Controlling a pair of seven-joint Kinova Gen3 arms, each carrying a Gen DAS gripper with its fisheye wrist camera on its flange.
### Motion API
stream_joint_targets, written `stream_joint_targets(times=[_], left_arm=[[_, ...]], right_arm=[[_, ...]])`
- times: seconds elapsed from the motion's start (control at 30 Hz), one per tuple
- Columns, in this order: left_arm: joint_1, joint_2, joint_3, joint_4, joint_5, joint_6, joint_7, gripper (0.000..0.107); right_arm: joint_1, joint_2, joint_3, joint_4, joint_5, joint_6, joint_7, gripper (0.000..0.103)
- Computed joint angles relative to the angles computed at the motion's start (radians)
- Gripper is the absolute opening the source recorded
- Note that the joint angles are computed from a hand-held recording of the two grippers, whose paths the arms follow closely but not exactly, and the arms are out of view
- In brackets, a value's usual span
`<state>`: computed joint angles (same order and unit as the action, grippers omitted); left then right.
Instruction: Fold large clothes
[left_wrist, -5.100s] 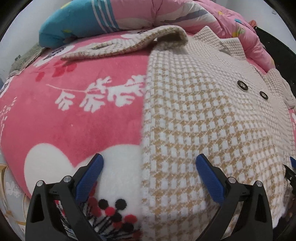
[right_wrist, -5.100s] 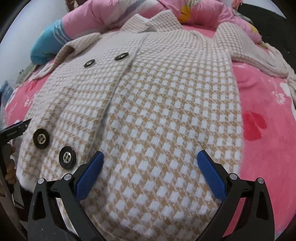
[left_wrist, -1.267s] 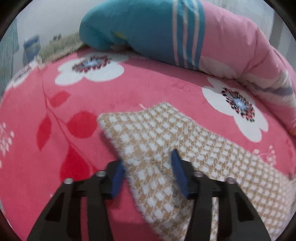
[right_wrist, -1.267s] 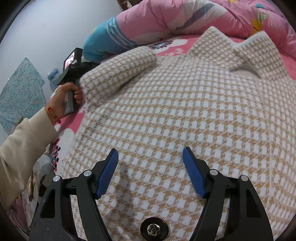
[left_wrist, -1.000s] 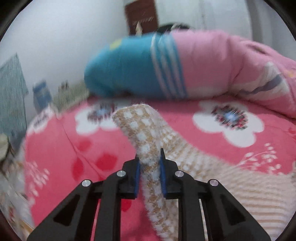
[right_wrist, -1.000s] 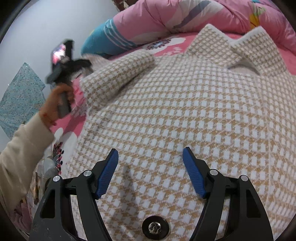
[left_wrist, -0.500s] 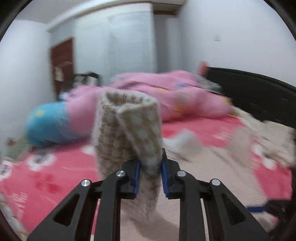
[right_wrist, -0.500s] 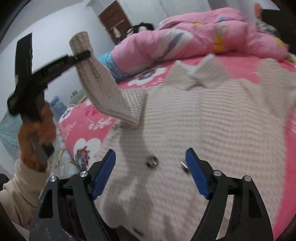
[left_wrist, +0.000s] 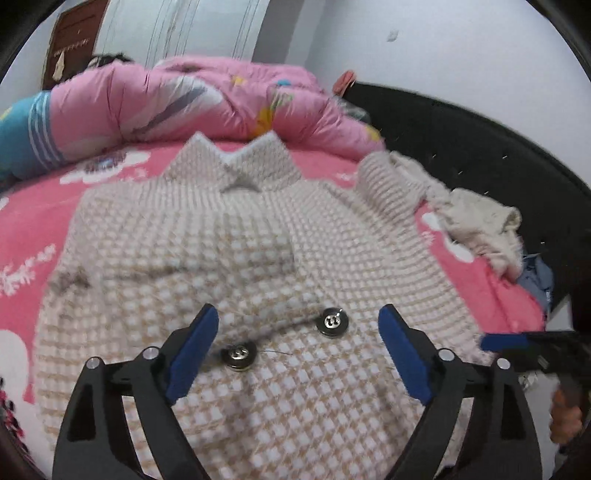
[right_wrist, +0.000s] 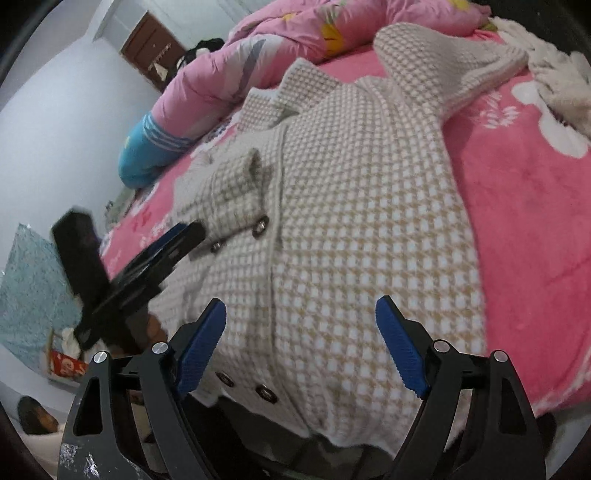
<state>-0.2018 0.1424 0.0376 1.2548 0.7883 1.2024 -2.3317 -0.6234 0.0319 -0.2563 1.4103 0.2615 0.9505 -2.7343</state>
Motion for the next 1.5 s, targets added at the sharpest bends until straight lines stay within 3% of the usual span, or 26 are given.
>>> stream_joint_targets(times=[0.17,0.23,0.3,0.4,0.47,0.57,0.67,0.83,0.97,1.13,1.27,1.3,1.4,1.47,1.5], left_arm=[[-0.112,-0.024,-0.011,0.007,0.119,0.061,-0.078,0.089],[-0.144,-0.040,-0.008,0.017,0.103,0.043,-0.068,0.089],[-0.101,-0.058,-0.053,0.041,0.029,-0.030,-0.031,0.089],[0.038,-0.049,-0.182,0.066,-0.093,-0.143,0.040,0.089],[0.101,-0.020,-0.232,0.047,-0.174,-0.159,0.121,0.089],[0.066,0.015,-0.180,0.019,-0.235,-0.164,0.217,0.089],[-0.026,0.041,-0.057,0.003,-0.292,-0.185,0.282,0.089],[-0.057,0.097,-0.026,-0.047,-0.296,-0.132,0.335,0.089],[-0.076,0.101,-0.013,-0.034,-0.276,-0.149,0.312,0.089],[-0.071,0.116,-0.008,-0.049,-0.285,-0.157,0.335,0.089],[-0.072,0.133,-0.003,-0.072,-0.292,-0.148,0.358,0.089],[-0.075,0.136,-0.001,-0.075,-0.290,-0.147,0.359,0.089],[-0.075,0.136,0.003,-0.067,-0.291,-0.157,0.356,0.089],[-0.063,0.135,0.000,-0.065,-0.312,-0.167,0.369,0.089],[-0.049,0.132,-0.003,-0.064,-0.336,-0.173,0.382,0.089]], right_arm=[[0.034,0.063,0.038,-0.051,-0.154,-0.145,0.171,0.079],[0.111,0.107,-0.016,-0.080,-0.236,-0.206,0.253,0.079],[0.158,0.160,-0.042,-0.131,-0.317,-0.222,0.328,0.079],[0.214,0.270,-0.061,-0.238,-0.439,-0.205,0.413,0.073],[0.200,0.327,-0.023,-0.319,-0.474,-0.142,0.420,0.068],[0.120,0.414,0.098,-0.453,-0.467,-0.023,0.387,0.058],[0.132,0.468,0.095,-0.513,-0.483,0.005,0.415,0.054],[0.132,0.492,0.108,-0.552,-0.482,0.022,0.425,0.045],[0.109,0.456,0.135,-0.540,-0.417,0.008,0.431,0.061],[0.134,0.567,0.123,-0.690,-0.449,0.091,0.449,0.063],[0.140,0.568,0.110,-0.649,-0.482,0.040,0.460,0.065],[0.125,0.567,0.116,-0.655,-0.464,0.048,0.460,0.063],[0.041,0.576,0.164,-0.713,-0.357,0.148,0.455,0.036],[-0.025,0.587,0.218,-0.762,-0.290,0.219,0.460,0.011],[-0.035,0.594,0.217,-0.785,-0.271,0.234,0.459,0.008]])
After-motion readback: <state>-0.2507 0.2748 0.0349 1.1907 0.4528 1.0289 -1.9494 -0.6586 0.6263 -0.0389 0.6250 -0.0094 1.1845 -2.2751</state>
